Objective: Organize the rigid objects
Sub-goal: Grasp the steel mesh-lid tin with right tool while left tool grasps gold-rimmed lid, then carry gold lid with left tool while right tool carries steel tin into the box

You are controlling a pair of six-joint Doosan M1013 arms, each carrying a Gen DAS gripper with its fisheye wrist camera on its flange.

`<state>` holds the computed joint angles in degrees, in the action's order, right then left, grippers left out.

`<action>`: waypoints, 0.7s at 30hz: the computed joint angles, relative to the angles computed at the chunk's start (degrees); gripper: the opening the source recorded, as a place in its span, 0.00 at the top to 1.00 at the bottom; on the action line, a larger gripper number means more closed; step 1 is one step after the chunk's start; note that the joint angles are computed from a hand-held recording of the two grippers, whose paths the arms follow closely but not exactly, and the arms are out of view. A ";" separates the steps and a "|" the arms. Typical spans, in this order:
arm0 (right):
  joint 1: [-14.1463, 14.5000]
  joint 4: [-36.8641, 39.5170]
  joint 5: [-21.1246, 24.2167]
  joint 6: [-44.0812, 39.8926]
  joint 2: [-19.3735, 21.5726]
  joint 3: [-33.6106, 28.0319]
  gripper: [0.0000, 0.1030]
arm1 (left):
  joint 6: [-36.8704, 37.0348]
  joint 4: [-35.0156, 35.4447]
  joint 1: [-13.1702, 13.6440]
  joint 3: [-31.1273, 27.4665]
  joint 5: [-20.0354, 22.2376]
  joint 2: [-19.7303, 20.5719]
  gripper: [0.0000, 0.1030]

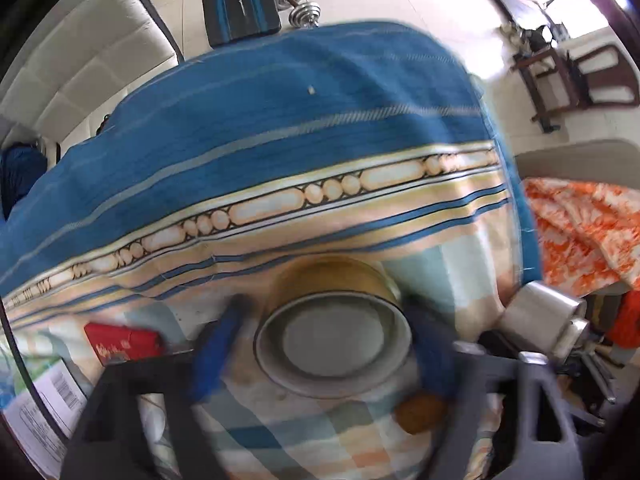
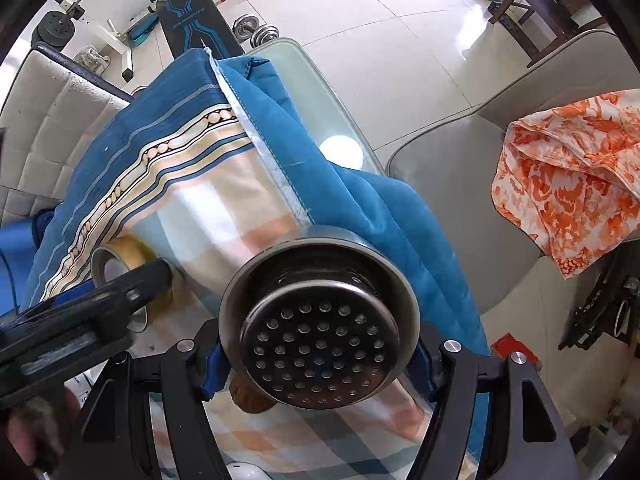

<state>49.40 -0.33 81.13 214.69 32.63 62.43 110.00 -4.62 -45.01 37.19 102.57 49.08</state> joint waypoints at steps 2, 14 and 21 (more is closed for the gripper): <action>-0.03 0.04 -0.60 -0.33 0.05 0.27 0.30 | 0.73 0.15 -0.03 1.53 -1.73 -0.84 0.39; -0.13 0.82 -3.08 -1.41 0.08 2.07 0.30 | 1.55 0.03 0.30 3.86 -4.47 -2.32 0.39; 0.60 0.57 -0.67 -3.09 1.56 -1.55 0.30 | 2.64 0.84 1.52 9.92 -10.28 -6.99 0.39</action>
<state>50.01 0.23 80.46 211.59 34.20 60.88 112.64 -3.78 -43.49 47.11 92.29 42.09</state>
